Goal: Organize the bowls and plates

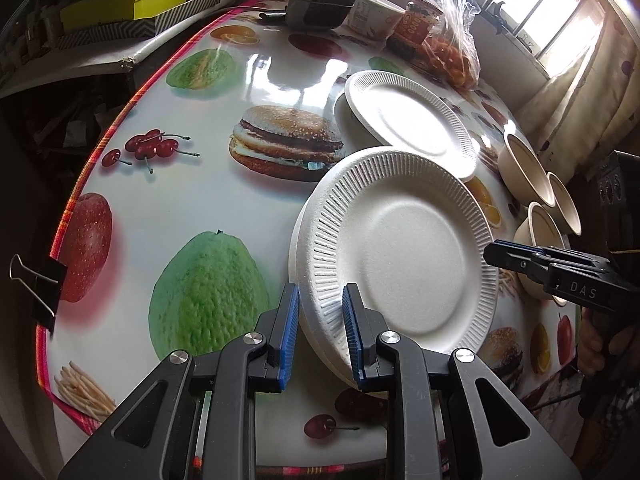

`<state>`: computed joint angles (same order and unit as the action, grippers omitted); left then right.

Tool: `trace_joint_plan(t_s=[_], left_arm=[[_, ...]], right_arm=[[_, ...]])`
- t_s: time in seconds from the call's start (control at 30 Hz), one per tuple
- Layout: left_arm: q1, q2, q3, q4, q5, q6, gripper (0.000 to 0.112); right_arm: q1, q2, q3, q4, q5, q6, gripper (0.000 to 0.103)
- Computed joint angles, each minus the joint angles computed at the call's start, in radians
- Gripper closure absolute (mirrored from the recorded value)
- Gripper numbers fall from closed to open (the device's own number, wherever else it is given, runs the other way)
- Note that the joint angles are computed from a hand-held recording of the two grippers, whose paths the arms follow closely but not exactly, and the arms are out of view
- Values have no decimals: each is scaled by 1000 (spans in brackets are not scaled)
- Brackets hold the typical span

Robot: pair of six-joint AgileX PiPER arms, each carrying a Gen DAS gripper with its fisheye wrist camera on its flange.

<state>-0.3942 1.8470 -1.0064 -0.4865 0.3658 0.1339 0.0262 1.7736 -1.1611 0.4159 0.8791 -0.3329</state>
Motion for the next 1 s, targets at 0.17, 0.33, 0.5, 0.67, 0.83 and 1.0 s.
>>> trace_joint_plan(t_s=[0.17, 0.33, 0.5, 0.67, 0.83, 1.0], left_arm=[[-9, 1, 2, 34, -8, -34, 89], [-8, 2, 3, 28, -9, -29, 89], [-13, 1, 2, 56, -9, -54, 89], [-9, 2, -2, 54, -4, -51, 89], [-6, 1, -4, 58, 3, -50, 89], [1, -14, -6, 51, 1, -34, 85]], right_arm=[[6, -1, 4, -14, -5, 5, 86], [8, 1, 8, -11, -9, 7, 86], [7, 2, 9, -10, -9, 10, 86], [6, 1, 7, -14, -9, 11, 86], [2, 2, 1, -19, -8, 18, 75], [-5, -4, -3, -19, -7, 21, 69]])
